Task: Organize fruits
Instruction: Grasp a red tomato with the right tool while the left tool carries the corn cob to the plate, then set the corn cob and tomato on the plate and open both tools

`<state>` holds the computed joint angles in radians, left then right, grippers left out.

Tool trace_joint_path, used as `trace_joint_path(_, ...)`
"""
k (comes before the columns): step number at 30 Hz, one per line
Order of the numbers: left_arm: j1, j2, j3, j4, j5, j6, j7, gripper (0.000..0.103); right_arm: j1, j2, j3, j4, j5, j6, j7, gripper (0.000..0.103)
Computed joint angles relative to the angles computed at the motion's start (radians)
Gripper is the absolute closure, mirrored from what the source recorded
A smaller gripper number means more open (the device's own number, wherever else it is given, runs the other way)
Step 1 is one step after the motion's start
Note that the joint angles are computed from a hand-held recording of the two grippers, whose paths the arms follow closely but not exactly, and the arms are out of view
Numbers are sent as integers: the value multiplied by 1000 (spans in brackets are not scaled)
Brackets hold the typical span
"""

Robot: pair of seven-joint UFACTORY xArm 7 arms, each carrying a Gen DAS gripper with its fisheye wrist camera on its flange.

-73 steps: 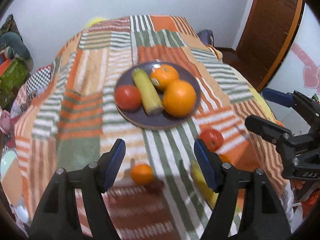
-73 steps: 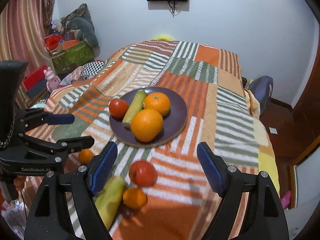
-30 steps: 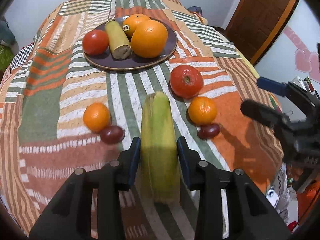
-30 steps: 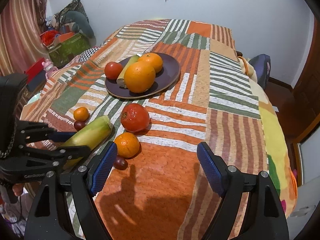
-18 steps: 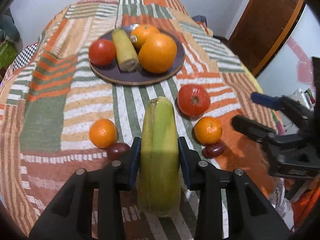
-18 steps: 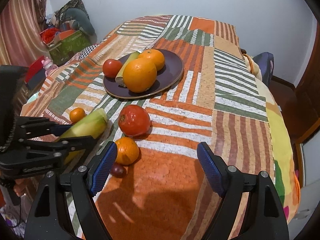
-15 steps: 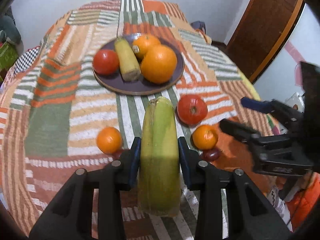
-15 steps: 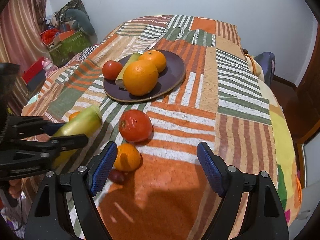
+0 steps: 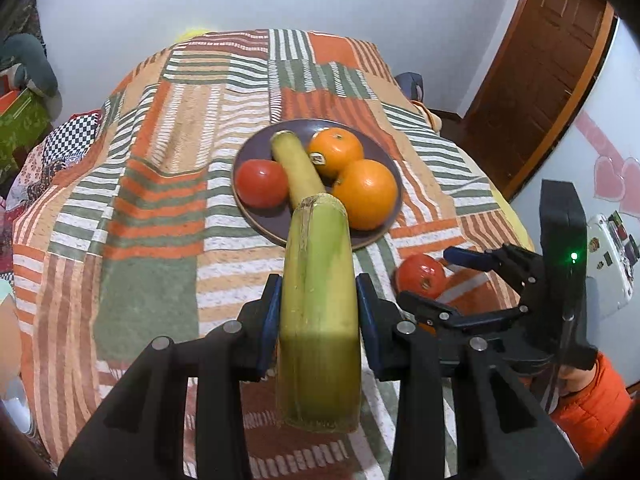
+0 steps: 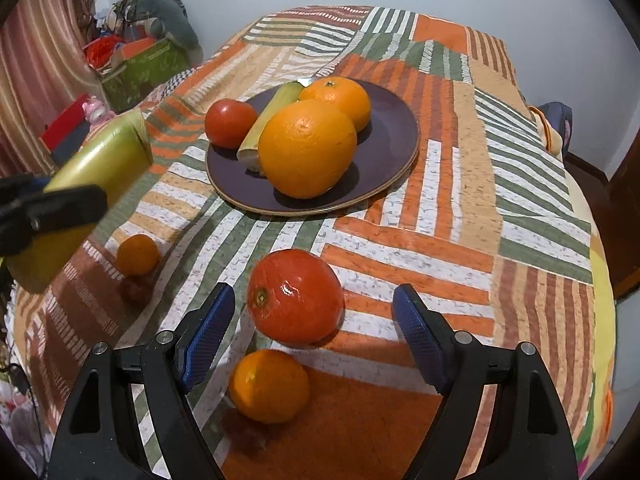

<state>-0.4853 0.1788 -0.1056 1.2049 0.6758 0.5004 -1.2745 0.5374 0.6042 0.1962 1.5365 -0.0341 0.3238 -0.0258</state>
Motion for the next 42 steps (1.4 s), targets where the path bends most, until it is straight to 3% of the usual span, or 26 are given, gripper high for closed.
trace_joint_path(3, 8, 3, 6, -1, 1, -13, 3, 67, -23, 8, 27, 8, 24, 7, -22, 42)
trace_joint_path(8, 12, 14, 13, 7, -1, -16, 12, 67, -72, 6, 88, 7, 98, 25, -98, 58)
trace_joint_path(24, 12, 74, 51, 131, 17, -6, 45, 67, -58, -3, 51, 64, 121, -2, -125, 59)
trace_joint_path(34, 4, 210, 96, 323, -27, 24, 124, 67, -29, 96, 1, 265, 77, 18, -85, 58)
trace_joint_path(42, 20, 329, 122, 448, -161, 14, 219, 67, 2, 242, -33, 502, 47, 109, -54, 58)
